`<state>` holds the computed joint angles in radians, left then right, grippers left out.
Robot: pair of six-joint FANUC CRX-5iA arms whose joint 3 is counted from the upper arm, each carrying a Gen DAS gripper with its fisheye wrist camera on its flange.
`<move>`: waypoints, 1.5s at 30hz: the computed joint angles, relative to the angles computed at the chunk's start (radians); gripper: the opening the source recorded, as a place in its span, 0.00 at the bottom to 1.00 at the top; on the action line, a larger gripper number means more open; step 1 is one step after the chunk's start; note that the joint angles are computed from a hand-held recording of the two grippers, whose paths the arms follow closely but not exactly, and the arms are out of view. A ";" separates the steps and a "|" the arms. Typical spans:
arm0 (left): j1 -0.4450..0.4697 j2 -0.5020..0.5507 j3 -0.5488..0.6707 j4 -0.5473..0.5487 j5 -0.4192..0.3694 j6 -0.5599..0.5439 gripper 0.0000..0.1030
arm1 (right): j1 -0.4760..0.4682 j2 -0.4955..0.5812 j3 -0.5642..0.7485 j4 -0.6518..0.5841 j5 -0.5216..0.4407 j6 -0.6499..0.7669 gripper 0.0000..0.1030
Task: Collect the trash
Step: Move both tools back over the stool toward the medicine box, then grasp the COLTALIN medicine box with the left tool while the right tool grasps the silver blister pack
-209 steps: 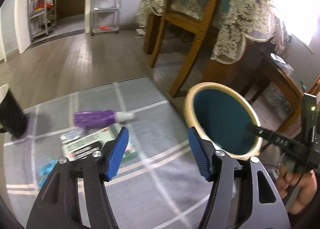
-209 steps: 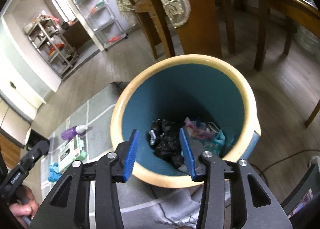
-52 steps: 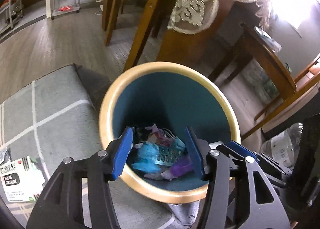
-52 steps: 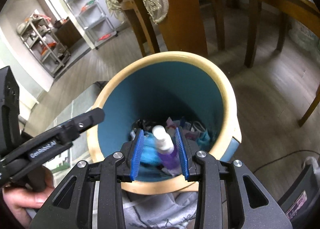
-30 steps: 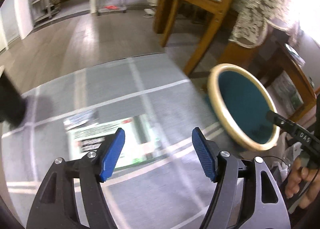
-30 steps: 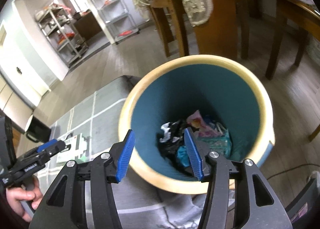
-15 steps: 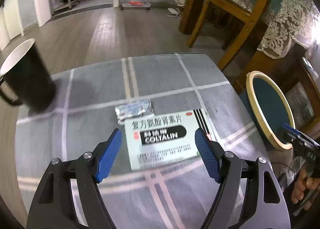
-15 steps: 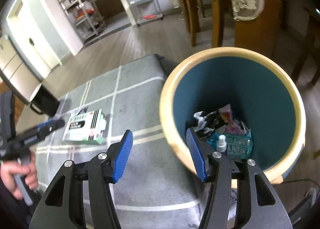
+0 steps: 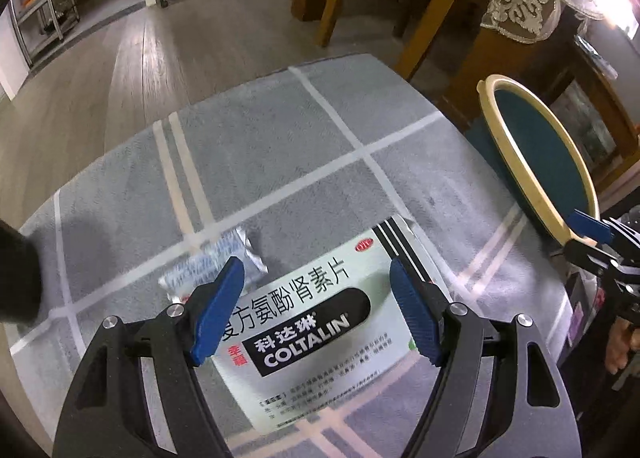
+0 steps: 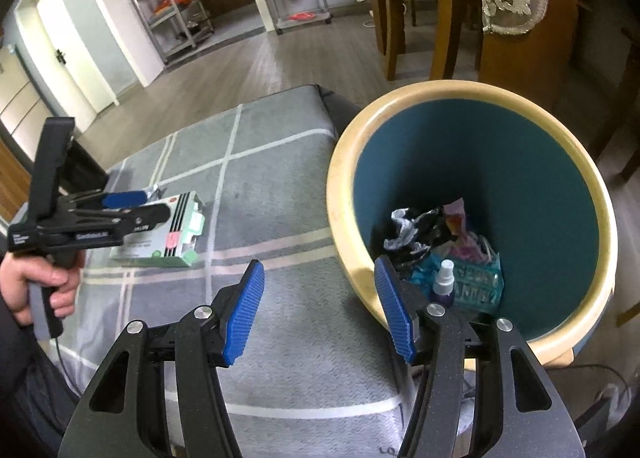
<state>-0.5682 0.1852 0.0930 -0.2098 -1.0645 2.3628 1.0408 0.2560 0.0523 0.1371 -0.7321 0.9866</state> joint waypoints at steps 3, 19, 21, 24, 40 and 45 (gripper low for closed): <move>-0.007 -0.002 -0.002 0.025 -0.025 -0.024 0.73 | 0.001 0.004 -0.001 0.008 0.007 -0.006 0.59; -0.125 0.120 0.168 -0.035 -0.232 -0.162 0.80 | -0.001 -0.024 -0.042 0.032 0.081 -0.038 0.60; -0.130 0.120 0.164 -0.040 -0.219 -0.157 0.79 | 0.000 -0.024 -0.041 0.031 0.082 -0.032 0.60; -0.118 0.093 0.130 -0.024 -0.182 -0.122 0.75 | 0.002 -0.014 -0.021 0.003 0.072 0.004 0.60; -0.180 -0.245 -0.046 -0.285 -0.282 0.504 0.73 | 0.074 0.204 0.325 -0.169 -0.095 0.300 0.60; -0.236 -0.302 -0.067 -0.382 -0.338 0.668 0.73 | 0.099 0.318 0.501 -0.194 -0.174 0.368 0.60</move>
<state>-0.8039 -0.1172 0.0262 -0.5914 -1.4030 3.0309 1.1398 0.5741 0.5537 -0.0573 -0.9061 1.3546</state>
